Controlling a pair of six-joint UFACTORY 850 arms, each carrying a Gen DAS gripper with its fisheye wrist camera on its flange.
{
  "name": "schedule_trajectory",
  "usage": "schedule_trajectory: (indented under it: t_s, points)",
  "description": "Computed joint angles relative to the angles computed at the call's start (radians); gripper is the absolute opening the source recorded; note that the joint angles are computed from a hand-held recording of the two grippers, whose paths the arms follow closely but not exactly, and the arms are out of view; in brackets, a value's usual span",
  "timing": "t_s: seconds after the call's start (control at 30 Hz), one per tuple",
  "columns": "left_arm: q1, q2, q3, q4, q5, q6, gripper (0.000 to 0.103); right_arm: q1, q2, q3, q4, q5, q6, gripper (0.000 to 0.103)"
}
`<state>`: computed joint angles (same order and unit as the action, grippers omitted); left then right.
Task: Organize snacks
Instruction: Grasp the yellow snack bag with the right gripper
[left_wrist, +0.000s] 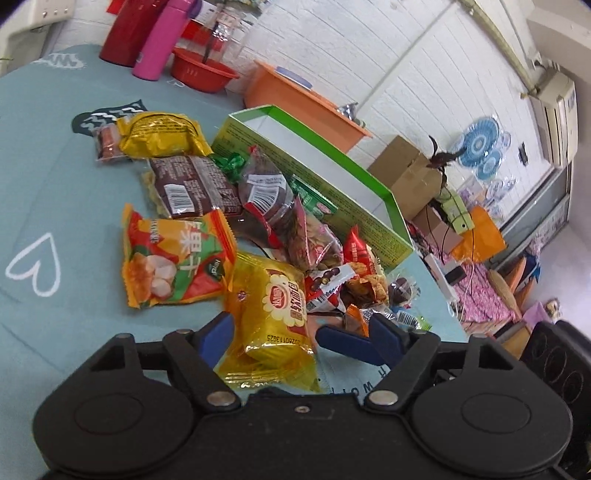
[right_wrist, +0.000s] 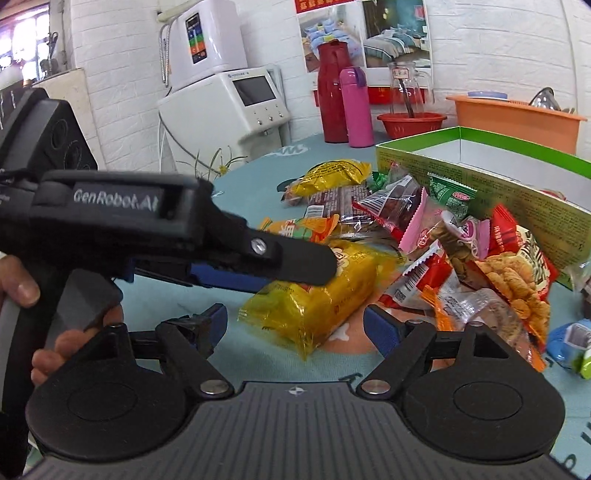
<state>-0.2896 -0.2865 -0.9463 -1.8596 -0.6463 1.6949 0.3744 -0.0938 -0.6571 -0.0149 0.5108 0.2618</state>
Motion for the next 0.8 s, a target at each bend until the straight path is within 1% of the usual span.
schedule_trajectory:
  t_s: [0.07,0.13,0.17,0.2,0.23,0.27,0.3,0.37,0.4,0.5,0.63,0.7,0.8]
  points:
    - [-0.007,-0.015,-0.017,0.016,0.017,-0.011,0.103,-0.004,-0.01,-0.008,-0.002,0.009,0.03,0.103]
    - [-0.006,-0.029,-0.031,0.026,0.014,-0.02,0.103,-0.009,-0.02,-0.016,-0.011,0.009,0.06,0.103]
    - [-0.005,-0.036,-0.036,0.029,0.011,-0.021,0.1,-0.009,-0.023,-0.018,-0.008,0.013,0.059,0.103]
    - [-0.007,-0.042,-0.04,0.026,0.015,-0.015,0.084,-0.008,-0.029,-0.021,0.004,0.014,0.046,0.103]
    - [-0.013,-0.044,-0.039,0.011,0.035,0.003,0.061,-0.007,-0.034,-0.025,0.025,0.006,0.028,0.103]
    - [-0.02,-0.041,-0.036,-0.009,0.066,0.022,0.051,-0.006,-0.034,-0.022,0.042,0.012,0.018,0.09]
    - [-0.017,-0.042,-0.033,-0.02,0.057,0.026,0.052,-0.009,-0.03,-0.017,0.043,0.019,0.025,0.081]
    - [-0.011,-0.032,-0.023,-0.014,0.04,-0.002,0.05,-0.017,-0.014,-0.004,0.015,0.024,0.046,0.075]
    - [-0.014,-0.02,-0.013,-0.029,0.041,0.012,0.05,-0.018,-0.003,0.005,0.01,0.025,0.045,0.073]
    - [-0.026,0.03,0.022,-0.098,0.038,0.091,0.05,-0.006,0.035,0.032,0.056,0.051,-0.029,0.071]
    - [-0.045,0.071,0.027,-0.178,0.016,0.195,0.05,-0.002,0.095,0.07,0.112,0.12,-0.122,0.071]
    - [-0.059,0.067,0.006,-0.203,0.002,0.236,0.05,-0.01,0.116,0.08,0.134,0.153,-0.159,0.071]
    - [-0.086,0.027,-0.058,-0.206,-0.005,0.248,0.05,-0.034,0.127,0.079,0.173,0.183,-0.209,0.07]
